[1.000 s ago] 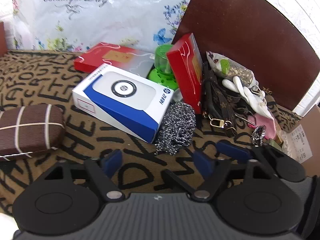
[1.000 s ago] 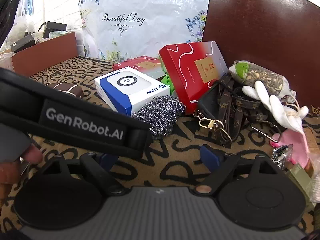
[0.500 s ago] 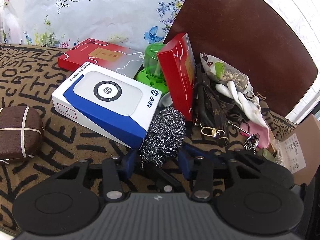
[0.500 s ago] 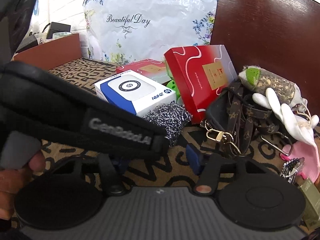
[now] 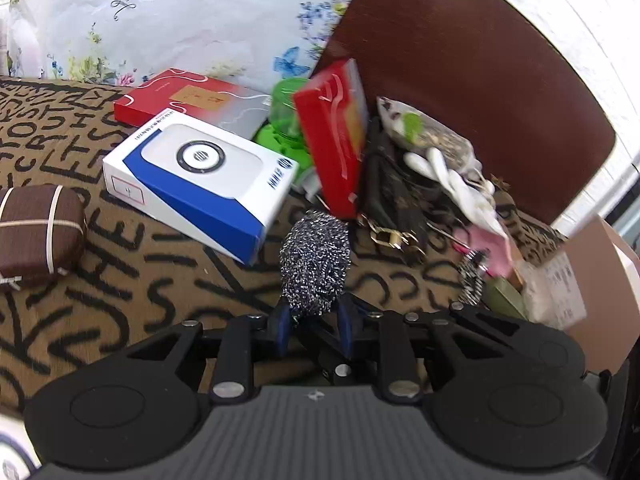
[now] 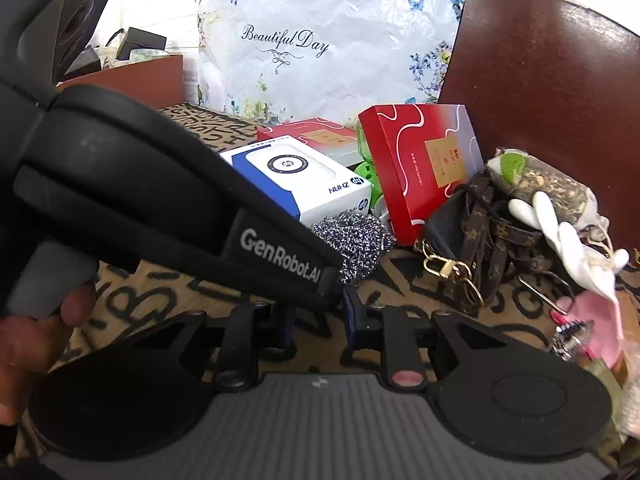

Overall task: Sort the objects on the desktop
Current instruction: 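Move the left gripper toward the steel wool scrubber, then close the left gripper on the steel wool scrubber and lift it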

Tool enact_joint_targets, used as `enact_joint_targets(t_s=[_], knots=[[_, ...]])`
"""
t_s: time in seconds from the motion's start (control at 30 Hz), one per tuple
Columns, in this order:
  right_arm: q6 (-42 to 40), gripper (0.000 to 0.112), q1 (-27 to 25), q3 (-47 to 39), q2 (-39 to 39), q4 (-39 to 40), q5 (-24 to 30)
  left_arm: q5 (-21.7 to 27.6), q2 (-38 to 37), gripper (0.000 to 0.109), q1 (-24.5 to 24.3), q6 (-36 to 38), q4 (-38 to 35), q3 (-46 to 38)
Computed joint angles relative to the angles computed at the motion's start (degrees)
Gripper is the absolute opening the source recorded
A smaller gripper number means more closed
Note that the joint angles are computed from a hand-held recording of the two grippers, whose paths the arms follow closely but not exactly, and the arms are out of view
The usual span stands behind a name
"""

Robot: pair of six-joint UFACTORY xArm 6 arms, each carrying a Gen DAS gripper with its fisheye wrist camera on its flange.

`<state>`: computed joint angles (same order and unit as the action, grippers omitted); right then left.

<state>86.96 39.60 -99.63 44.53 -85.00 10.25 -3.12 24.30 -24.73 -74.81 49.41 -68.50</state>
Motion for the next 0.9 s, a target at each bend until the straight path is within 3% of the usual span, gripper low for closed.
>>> enact_joint_targets(t_s=[0.37, 0.63, 0.77, 0.83, 0.9], knots=[[14.8, 0.022, 2.77, 20.71, -15.99, -12.61, 2.85, -0.95, -7.58, 0.021, -4.63, -8.76, 10.09, 8.03], [23.91, 0.022, 6.08, 33.95, -26.0, -17.42, 5.77, 0.15, -12.15, 0.02, -8.49, -21.61, 23.08, 11.89], [26.54, 0.023, 7.1, 35.81, -27.58, -18.97, 7.35, 4.14, -14.26, 0.021, -9.29, -32.15, 32.48, 11.94], [26.12, 0.026, 7.07, 35.53, -27.51, -18.63, 7.42, 5.74, -15.3, 0.034, -9.08, -34.35, 34.35, 12.22], [26.91, 0.036, 7.25, 35.04, -27.26, -19.5, 8.16, 7.15, -16.06, 0.049, -8.57, -36.58, 36.09, 12.27]])
